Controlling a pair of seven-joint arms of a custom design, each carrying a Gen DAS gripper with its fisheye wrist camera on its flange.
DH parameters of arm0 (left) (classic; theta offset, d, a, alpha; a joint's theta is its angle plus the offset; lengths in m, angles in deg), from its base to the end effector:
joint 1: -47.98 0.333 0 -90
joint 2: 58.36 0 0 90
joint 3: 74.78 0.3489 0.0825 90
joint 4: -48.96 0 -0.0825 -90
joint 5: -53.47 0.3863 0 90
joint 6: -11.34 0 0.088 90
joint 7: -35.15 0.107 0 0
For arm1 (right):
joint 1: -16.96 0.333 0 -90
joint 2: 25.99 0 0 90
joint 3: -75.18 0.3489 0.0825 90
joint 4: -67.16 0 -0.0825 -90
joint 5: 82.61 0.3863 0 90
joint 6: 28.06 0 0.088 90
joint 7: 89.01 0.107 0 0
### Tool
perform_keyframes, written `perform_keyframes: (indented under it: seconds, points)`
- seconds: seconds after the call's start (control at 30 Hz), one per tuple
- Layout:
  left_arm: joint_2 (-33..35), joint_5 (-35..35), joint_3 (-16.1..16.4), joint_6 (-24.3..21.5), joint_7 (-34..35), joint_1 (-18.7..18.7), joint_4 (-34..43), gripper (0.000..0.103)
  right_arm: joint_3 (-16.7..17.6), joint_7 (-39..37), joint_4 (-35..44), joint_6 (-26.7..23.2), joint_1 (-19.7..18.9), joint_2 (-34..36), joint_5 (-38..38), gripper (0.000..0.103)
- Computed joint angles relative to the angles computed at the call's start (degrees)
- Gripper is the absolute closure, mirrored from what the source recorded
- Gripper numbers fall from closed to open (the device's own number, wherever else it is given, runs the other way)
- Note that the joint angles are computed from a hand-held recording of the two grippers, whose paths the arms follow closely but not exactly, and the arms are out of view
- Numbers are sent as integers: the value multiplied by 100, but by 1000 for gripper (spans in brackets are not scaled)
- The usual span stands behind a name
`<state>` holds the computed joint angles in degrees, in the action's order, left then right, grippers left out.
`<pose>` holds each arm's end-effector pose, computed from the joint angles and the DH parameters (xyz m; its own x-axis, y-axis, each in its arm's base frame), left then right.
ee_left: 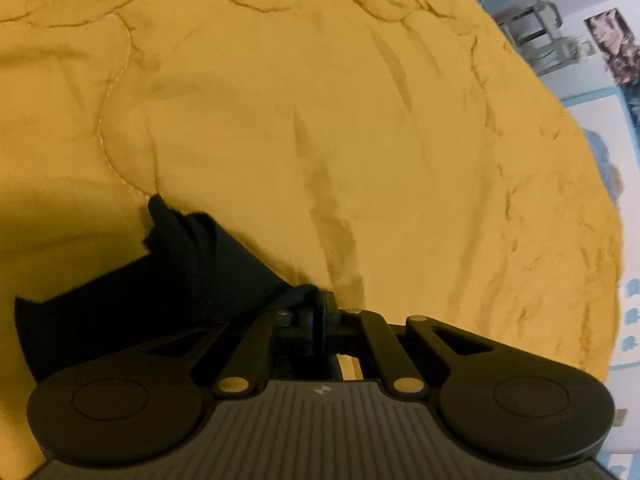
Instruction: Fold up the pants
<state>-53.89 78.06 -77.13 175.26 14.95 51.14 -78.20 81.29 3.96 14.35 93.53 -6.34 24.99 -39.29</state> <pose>0.5815 -0.0142 0.4324 0.8352 -0.0476 0.5479 0.0266 -0.9916 -0.1268 0.7973 -0.2561 0.4182 -0.4134 -0.5431 -0.7309 -0.7210 0.6855 -0.1016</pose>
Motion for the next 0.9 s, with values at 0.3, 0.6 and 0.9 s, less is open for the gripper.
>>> perform_keyframes:
  seconds: [0.3, 0.6, 0.9]
  points:
    - [-1152, 2151, -208, -1358, -1053, 264, -268, 53, -13, -1554, -1165, 1169, -145, -941, 325, 78]
    - [-1690, 1758, -594, -1229, 901, 50, -860, 49, -190, -3706, -3240, 835, -173, -2468, 938, 71]
    - [-955, 1662, -584, -1036, 213, 41, -532, 48, -574, -4768, -4685, 299, 228, -3424, 1512, 70]
